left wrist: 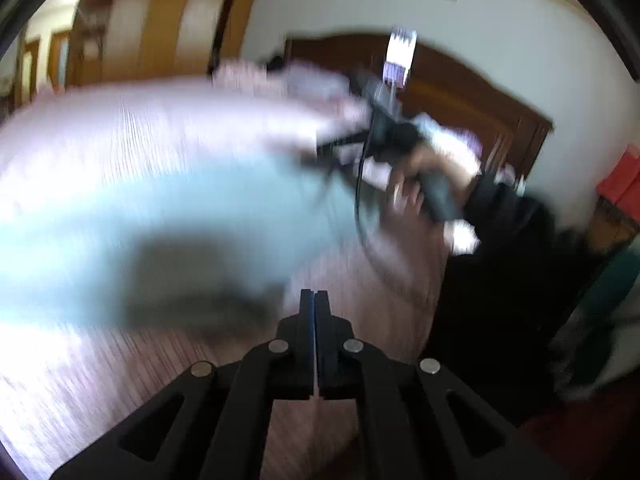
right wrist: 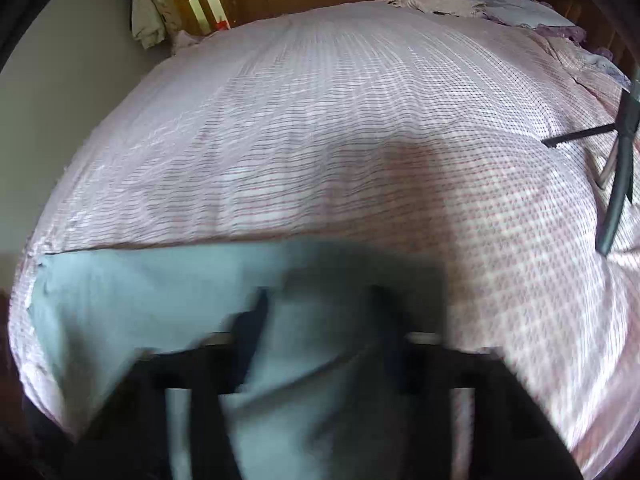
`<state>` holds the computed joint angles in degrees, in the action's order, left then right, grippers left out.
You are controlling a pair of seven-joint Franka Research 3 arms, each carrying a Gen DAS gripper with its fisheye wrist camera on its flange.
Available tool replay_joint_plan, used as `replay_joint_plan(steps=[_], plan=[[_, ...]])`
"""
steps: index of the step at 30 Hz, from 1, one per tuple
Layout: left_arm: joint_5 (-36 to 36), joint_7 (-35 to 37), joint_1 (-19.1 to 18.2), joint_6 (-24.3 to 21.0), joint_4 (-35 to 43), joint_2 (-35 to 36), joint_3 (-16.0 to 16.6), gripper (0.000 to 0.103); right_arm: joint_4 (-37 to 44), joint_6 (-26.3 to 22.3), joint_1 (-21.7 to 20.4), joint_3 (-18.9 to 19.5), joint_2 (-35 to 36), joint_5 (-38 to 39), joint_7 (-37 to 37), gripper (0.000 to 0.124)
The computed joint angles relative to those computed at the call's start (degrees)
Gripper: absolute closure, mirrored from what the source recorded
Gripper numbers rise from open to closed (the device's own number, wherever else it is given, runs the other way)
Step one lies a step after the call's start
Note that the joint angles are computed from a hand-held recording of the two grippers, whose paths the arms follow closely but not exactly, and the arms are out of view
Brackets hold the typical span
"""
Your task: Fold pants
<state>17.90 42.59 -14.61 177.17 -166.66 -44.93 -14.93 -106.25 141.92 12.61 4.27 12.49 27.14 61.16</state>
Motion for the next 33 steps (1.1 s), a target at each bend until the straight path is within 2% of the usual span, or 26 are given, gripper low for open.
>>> replay_joint_plan(steps=[1,2,5,7,8,9,10,11,13,19,25,26,29,31,32,33], plan=[[0.7,-0.4,2.7,-0.3,1.1,-0.6,-1.8,0.103,0.7,0.6,-0.1,-0.2,1.4,-0.7,-1.0,0.118],[1.6,-1.0,6.0,-1.8,3.0,-0.1,-4.2,0.103,0.6,1.3,-0.5,0.2,1.9,0.2,-2.9,0.124],[3.2,-1.9,10.1,-3.4,7.1,6.5,-5.1,0.103,-0.6,4.0,-2.9,1.7,2.7,7.1,-10.8,0.124],[2.9,-1.9,9.4,-5.0,9.0,11.5,-3.0,0.103,-0.4,2.7,-4.6,2.5,3.2,12.7,-14.8,0.124],[0.7,-0.1,9.1,-6.4,10.5,14.9,-2.8,0.103,-0.4,2.9,-4.4,2.3,3.2,12.7,-15.3,0.124],[2.0,-0.5,6.8,-7.4,10.6,16.3,-0.7,0.103,-0.7,3.6,-3.9,2.0,3.0,11.9,-15.8,0.124],[2.0,0.4,5.7,-8.3,11.1,17.8,0.0,0.103,-1.4,5.1,-3.2,1.8,2.7,10.8,-16.2,0.124],[3.0,0.7,5.5,-9.1,10.1,17.4,-0.7,0.103,-1.5,5.9,-2.8,1.6,2.6,10.2,-16.4,0.124],[6.4,-1.8,8.0,-8.5,8.9,16.2,-4.2,0.103,-2.1,6.7,-2.5,1.7,2.3,10.0,-17.1,0.124],[3.7,-1.7,3.5,-6.9,5.7,14.4,0.7,0.103,-1.5,4.7,-3.2,1.6,2.5,12.1,-17.7,0.124],[3.9,-3.7,4.8,-6.7,5.5,14.2,-1.3,0.103,-1.5,4.6,-3.0,1.4,2.5,12.1,-17.7,0.124],[4.4,-4.5,5.9,-6.1,6.2,15.5,-2.4,0.103,-1.5,4.6,-3.0,1.4,2.5,12.1,-17.7,0.124],[4.4,-4.6,5.2,-6.0,5.7,15.1,-1.5,0.103,-2.5,4.8,-2.5,0.8,1.4,10.6,-15.9,0.124],[4.1,-4.5,4.7,-6.1,5.3,14.8,-0.9,0.103,-5.3,6.1,-1.1,-0.6,-1.9,6.0,-9.7,0.124],[4.0,-4.4,4.5,-6.2,5.2,14.7,-0.8,0.103,-8.5,7.8,-0.5,-0.8,-5.3,4.3,-7.3,0.119],[3.9,-4.2,4.3,-6.5,5.2,14.6,-0.6,0.103,-11.7,9.1,-0.4,-0.5,-8.7,5.0,-8.3,0.112]])
